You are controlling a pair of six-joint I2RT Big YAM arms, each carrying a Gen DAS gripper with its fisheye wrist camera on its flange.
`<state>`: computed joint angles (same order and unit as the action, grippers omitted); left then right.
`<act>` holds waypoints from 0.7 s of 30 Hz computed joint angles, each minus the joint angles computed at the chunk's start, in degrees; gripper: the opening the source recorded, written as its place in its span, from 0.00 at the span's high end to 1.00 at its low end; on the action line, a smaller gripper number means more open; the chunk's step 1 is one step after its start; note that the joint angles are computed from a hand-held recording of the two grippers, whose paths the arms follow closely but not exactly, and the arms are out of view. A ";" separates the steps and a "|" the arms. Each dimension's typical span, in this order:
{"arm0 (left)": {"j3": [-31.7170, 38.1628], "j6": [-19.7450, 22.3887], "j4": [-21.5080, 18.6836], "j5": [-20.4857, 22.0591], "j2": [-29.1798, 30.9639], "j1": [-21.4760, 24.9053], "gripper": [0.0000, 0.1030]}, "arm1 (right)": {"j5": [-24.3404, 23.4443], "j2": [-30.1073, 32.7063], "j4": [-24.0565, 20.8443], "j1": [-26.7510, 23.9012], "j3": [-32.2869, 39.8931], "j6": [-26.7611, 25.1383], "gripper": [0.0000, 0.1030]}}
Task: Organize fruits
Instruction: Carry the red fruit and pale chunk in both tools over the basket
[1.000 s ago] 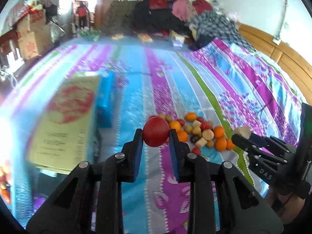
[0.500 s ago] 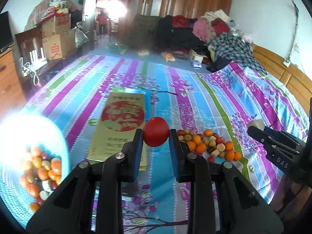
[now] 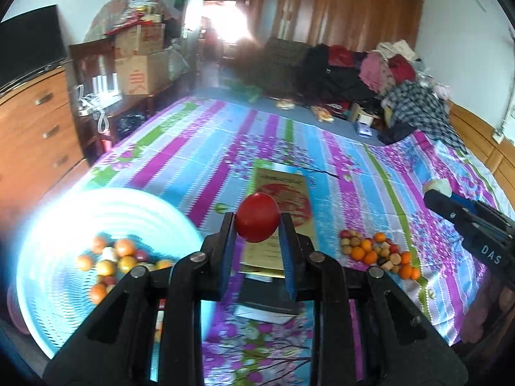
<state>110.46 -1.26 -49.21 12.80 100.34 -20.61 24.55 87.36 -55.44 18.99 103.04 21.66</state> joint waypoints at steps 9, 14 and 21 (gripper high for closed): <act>-1.10 -1.08 -1.01 0.40 -1.18 4.84 0.74 | -3.58 11.06 -4.10 4.45 16.10 -3.00 0.65; -1.49 -1.35 -1.07 1.44 -1.66 7.50 0.74 | -5.95 17.73 -7.35 5.93 25.68 -3.29 0.65; -2.13 -2.65 -0.12 2.09 -1.91 10.90 0.74 | -10.07 28.24 -13.52 7.30 40.67 -2.86 0.65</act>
